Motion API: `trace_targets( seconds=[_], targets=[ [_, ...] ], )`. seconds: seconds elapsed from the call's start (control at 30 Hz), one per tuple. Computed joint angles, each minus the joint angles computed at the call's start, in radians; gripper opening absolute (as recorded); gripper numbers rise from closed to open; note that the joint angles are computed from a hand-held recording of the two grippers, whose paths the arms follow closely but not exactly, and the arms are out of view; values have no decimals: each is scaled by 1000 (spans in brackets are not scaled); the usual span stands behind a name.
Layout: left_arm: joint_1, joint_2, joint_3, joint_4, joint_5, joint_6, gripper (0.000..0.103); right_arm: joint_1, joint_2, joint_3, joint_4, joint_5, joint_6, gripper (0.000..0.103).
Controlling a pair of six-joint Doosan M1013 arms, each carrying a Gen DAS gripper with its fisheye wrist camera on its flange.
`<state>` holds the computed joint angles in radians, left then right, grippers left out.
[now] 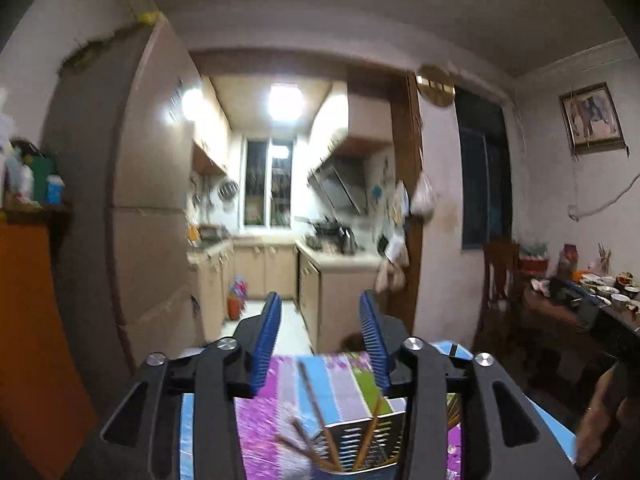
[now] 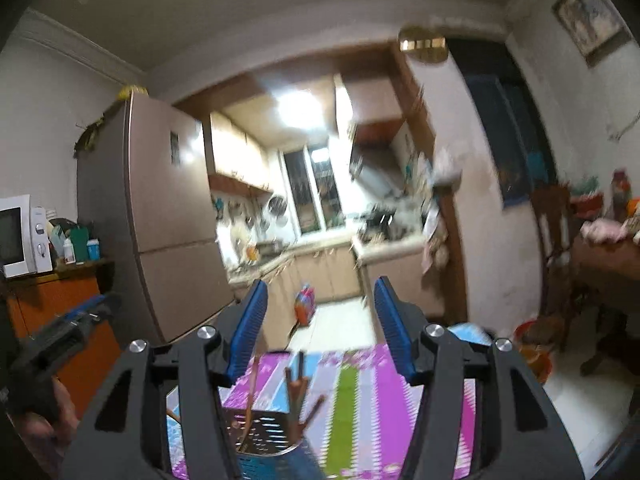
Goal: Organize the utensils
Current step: 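Withdraw both open tools from the holder above the cleared tablecloth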
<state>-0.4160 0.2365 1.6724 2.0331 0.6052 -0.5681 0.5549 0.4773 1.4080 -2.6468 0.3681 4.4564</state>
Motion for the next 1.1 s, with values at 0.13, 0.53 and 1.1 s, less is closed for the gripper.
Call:
trace_targets(
  seconds=[0.13,0.53,1.1],
  targets=[
    [-68,-101,144,91,227,-32,94,17,-107,168,18,175,-90,95],
    [-210,-201,337,-453,262,246,98,149,-187,380,652,184,-732,98],
    [-301,-120,340,-522,336,303,98,210,-159,384,864,227,-800,98]
  ],
)
